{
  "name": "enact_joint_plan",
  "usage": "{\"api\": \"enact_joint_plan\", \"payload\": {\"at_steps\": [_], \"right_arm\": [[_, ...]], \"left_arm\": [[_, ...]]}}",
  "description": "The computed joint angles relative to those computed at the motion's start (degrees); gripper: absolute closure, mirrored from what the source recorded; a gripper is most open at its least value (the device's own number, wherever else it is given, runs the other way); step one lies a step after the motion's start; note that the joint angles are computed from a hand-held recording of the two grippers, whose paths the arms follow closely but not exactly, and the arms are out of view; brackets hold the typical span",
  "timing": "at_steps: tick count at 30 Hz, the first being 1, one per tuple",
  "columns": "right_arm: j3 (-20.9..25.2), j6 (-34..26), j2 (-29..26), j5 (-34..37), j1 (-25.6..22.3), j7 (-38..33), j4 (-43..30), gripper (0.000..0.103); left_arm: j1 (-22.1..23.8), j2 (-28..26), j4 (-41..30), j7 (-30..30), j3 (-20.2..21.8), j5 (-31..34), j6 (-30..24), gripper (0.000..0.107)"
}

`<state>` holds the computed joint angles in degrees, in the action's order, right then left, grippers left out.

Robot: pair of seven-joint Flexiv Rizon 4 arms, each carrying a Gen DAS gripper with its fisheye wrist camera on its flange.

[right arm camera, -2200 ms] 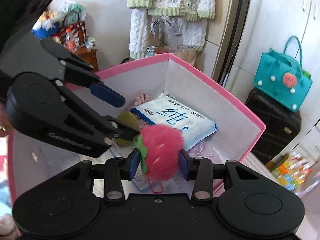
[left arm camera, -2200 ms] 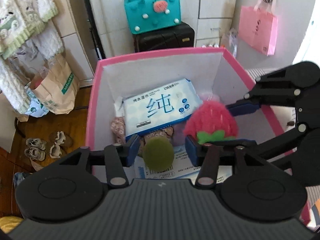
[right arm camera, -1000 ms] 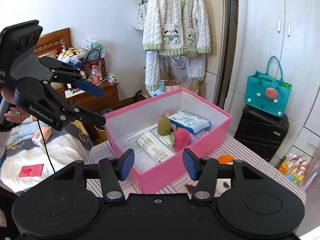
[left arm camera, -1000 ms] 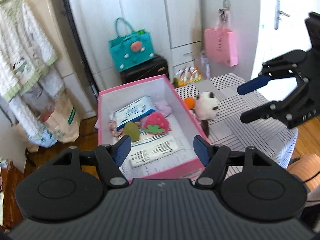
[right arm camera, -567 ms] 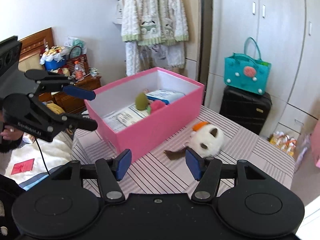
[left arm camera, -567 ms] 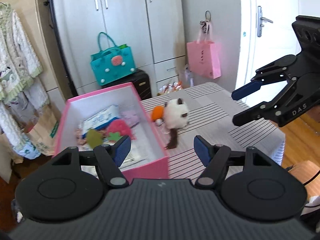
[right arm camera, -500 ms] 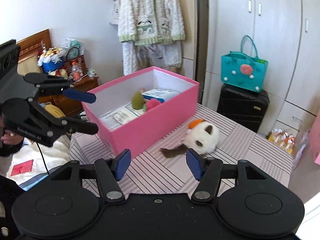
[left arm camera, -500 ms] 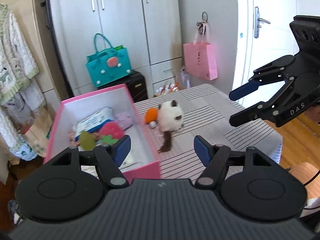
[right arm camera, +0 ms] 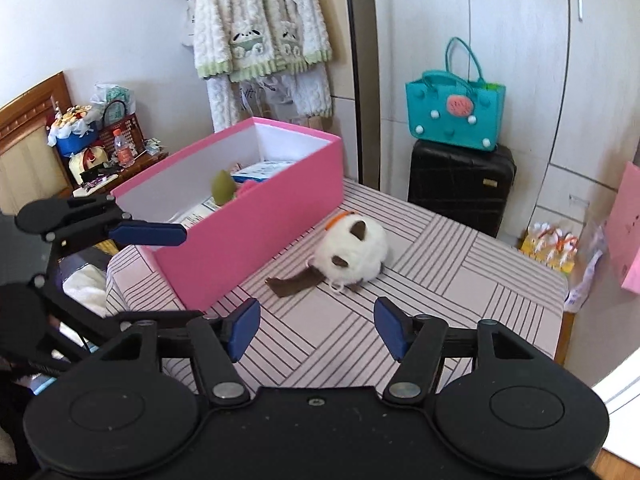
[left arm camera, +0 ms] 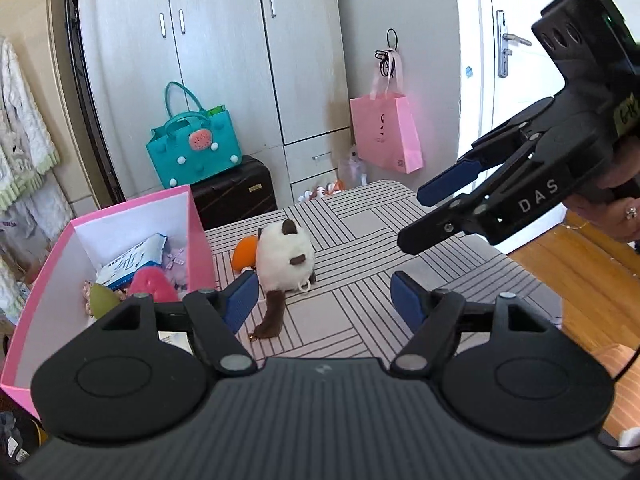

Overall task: Organize soft objects
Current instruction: 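Move both open grippers toward the white plush cat on the table, then close both grippers on the white plush cat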

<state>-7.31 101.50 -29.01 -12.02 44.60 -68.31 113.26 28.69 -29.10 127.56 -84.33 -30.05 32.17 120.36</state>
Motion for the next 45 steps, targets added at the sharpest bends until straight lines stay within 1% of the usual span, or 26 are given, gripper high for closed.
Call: {"api": "enact_joint_plan", "payload": {"at_steps": [2, 3, 6, 10, 13, 17, 19, 22, 25, 27, 29, 31, 35, 38, 43, 45], "right_arm": [[1.68, 0.74, -0.93, 0.1, -1.96, -0.01, -0.44, 0.03], [3.66, 1.23, -1.6, -0.15, -3.96, -0.26, -0.95, 0.025], [9.66, 1.46, -3.31, -1.48, -9.99, -1.01, -2.51, 0.025], [13.5, 1.85, -5.62, -2.75, -14.25, -1.45, -4.72, 0.025], [17.03, 1.96, -7.67, -4.0, -18.07, -1.47, -6.73, 0.025], [22.02, 1.56, -10.99, -6.43, -23.38, -1.54, -9.91, 0.025], [24.83, 0.45, -13.01, -7.78, -26.06, -1.45, -12.04, 0.025], [29.4, -1.82, -16.58, -9.51, -29.86, -1.65, -15.79, 0.025], [34.6, -5.35, -20.55, -10.88, -33.34, -3.48, -20.28, 0.025], [37.54, -8.15, -23.03, -10.78, -34.8, -5.52, -23.38, 0.025], [39.53, -10.59, -25.21, -9.97, -35.39, -7.24, -26.37, 0.025], [42.13, -13.33, -27.4, -8.91, -36.31, -9.05, -29.37, 0.025], [47.31, -17.93, -30.93, -6.66, -38.14, -13.52, -33.82, 0.025], [47.6, -19.84, -31.92, -4.97, -37.41, -15.42, -36.05, 0.024], [47.14, -22.6, -32.87, -1.75, -35.91, -17.55, -39.4, 0.024], [46.7, -22.96, -32.92, -0.33, -35.34, -18.25, -40.16, 0.024]], "left_arm": [[-3.65, -0.69, -0.83, 0.39, 2.52, -2.51, -0.11, 0.035], [-6.02, -1.21, -1.33, 0.74, 4.34, -4.07, 0.27, 0.035], [-13.82, -2.72, -2.95, 2.19, 10.52, -9.23, 1.79, 0.035], [-21.39, -5.87, -5.6, 2.89, 15.65, -15.88, 3.06, 0.034], [-28.76, -8.85, -7.73, 4.16, 21.04, -23.29, 6.18, 0.033], [-35.02, -12.78, -10.83, 5.52, 25.0, -31.97, 9.86, 0.028], [-37.42, -14.38, -12.38, 6.53, 26.29, -36.16, 10.55, 0.028], [-39.05, -15.83, -14.63, 7.59, 26.68, -40.65, 8.72, 0.027], [-41.58, -17.32, -16.54, 9.08, 28.27, -45.79, 7.01, 0.027], [-42.62, -18.0, -17.4, 9.88, 28.94, -48.45, 5.71, 0.026], [-42.73, -18.34, -17.99, 9.84, 28.79, -50.12, 4.28, 0.026], [-42.71, -18.74, -18.31, 9.53, 28.87, -50.65, 4.5, 0.026], [-45.17, -20.56, -19.83, 11.57, 31.03, -53.52, 6.9, 0.026], [-44.83, -20.81, -20.56, 12.16, 30.29, -54.99, 5.95, 0.026], [-43.37, -20.43, -21.21, 11.75, 29.1, -54.75, 3.39, 0.026], [-41.96, -20.33, -21.4, 10.78, 27.93, -53.4, 2.38, 0.026]]}}
